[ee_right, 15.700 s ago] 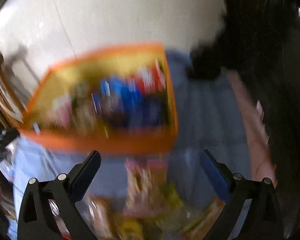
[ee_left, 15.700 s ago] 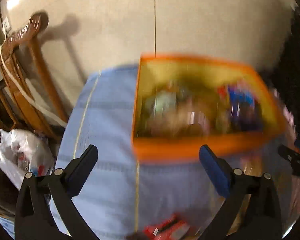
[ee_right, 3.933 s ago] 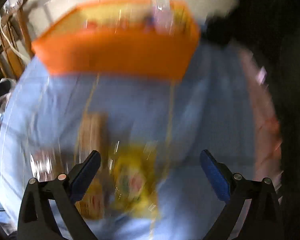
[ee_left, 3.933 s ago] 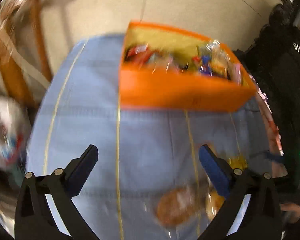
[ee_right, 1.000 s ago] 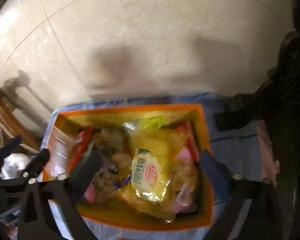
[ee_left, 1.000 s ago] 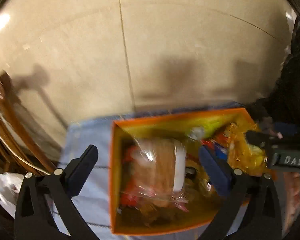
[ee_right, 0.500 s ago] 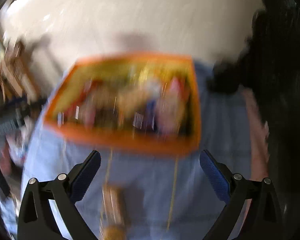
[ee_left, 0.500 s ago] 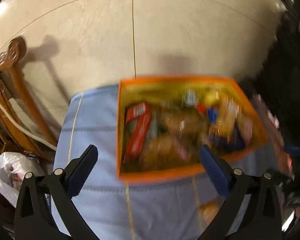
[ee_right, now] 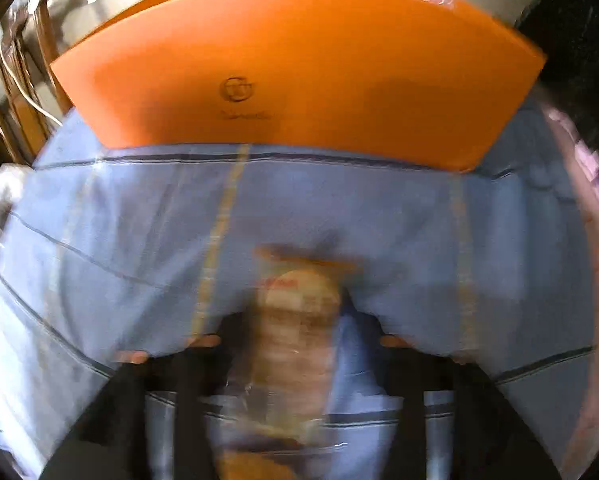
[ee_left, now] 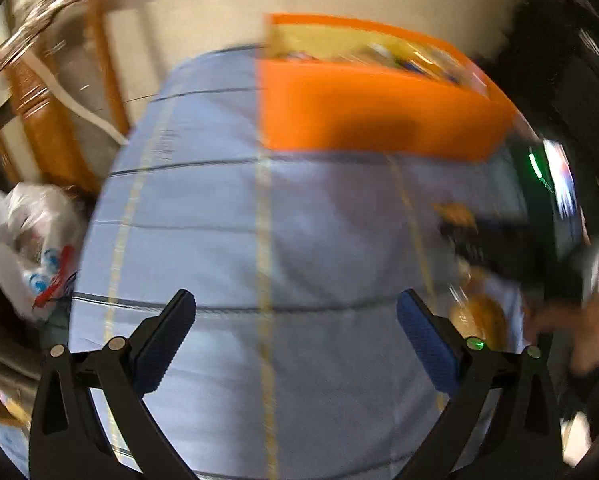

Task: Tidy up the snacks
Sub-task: 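Grasp the yellow mini-bread packet with the left tool while the right tool grasps the biscuit packet, then lower both held packets into the orange box and open both tools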

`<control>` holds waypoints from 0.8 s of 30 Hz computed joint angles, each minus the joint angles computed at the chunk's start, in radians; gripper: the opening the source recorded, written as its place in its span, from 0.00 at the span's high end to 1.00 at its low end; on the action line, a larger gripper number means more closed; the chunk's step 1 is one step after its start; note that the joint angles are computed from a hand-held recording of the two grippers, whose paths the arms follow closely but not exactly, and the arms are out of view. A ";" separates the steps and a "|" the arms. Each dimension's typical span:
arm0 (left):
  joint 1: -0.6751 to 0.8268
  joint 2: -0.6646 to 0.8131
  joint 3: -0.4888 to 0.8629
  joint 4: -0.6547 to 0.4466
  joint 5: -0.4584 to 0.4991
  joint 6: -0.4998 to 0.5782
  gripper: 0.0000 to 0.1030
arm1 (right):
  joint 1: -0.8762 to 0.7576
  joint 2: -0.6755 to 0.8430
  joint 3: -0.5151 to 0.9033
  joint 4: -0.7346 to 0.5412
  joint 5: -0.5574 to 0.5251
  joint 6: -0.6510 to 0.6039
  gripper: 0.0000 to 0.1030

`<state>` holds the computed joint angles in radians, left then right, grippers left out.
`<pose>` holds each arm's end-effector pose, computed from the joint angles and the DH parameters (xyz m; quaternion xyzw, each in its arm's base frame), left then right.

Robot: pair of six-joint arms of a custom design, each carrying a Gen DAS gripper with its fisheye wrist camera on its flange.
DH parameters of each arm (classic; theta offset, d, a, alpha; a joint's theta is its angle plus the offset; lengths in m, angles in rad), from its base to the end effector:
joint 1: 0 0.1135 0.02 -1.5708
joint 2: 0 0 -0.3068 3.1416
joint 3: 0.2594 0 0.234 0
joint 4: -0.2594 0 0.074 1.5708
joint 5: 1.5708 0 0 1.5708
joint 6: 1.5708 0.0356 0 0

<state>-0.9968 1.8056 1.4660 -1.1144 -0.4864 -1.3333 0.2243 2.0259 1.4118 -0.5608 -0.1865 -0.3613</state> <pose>0.1969 -0.2739 0.2884 -0.1761 0.9529 0.0428 0.2432 0.4044 0.0990 0.2072 -0.2993 0.9294 0.0777 0.2016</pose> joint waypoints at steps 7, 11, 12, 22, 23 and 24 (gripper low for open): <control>-0.019 0.248 0.248 0.078 0.146 0.135 0.04 | -0.212 -0.042 0.156 -0.162 -0.121 0.048 0.66; -0.030 0.386 0.452 0.010 0.178 0.218 0.04 | -0.344 -0.105 0.172 -0.197 -0.186 0.023 0.66; -0.043 0.439 0.535 -0.047 0.141 0.250 0.04 | -0.371 -0.115 0.171 -0.204 -0.197 0.014 0.66; -0.049 0.453 0.496 0.094 0.223 0.239 0.53 | -0.467 -0.116 0.131 -0.267 -0.283 -0.044 0.66; -0.049 0.452 0.502 0.075 0.211 0.238 0.53 | -0.468 -0.117 0.135 -0.282 -0.291 -0.049 0.66; -0.052 0.444 0.500 0.056 0.199 0.234 0.54 | -0.468 -0.119 0.139 -0.296 -0.302 -0.051 0.66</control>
